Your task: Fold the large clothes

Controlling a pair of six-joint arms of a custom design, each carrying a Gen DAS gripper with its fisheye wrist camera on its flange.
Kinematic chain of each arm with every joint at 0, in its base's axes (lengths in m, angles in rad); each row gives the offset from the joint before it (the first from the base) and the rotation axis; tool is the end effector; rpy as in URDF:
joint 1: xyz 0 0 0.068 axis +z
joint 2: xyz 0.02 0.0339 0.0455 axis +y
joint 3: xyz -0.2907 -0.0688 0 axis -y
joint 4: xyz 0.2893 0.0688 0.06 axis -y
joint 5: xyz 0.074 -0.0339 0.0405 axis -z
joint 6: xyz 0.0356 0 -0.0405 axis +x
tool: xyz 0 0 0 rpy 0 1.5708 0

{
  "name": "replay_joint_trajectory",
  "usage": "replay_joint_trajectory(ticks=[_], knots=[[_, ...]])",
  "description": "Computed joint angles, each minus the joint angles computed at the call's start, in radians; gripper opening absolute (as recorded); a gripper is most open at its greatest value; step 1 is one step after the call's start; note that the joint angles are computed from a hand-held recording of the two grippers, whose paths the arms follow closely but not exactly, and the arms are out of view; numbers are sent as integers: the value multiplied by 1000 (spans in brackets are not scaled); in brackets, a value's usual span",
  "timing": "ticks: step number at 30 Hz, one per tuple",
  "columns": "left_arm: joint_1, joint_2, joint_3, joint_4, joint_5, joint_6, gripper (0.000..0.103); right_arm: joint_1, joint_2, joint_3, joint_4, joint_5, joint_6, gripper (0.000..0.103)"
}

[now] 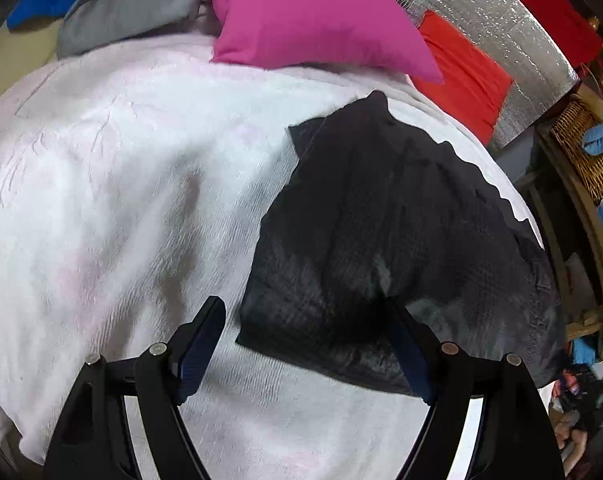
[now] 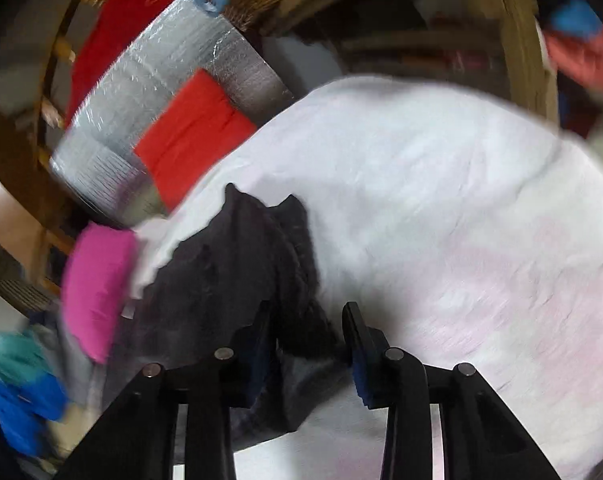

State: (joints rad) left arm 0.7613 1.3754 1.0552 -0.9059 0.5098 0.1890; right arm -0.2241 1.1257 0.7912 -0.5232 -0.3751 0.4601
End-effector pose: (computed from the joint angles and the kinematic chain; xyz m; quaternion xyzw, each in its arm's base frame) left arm 0.2238 0.1892 0.2657 -0.2276 0.9268 -0.1450 0.2612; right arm 0.2543 -0.0446 0.2566 0.2475 0.8892 0.2139 0.3200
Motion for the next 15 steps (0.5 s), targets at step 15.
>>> replay_joint_trajectory(ticks=[15], knots=[[135,66,8,-210,200,1,83,-130,9,-26,-118,-362,9,71]])
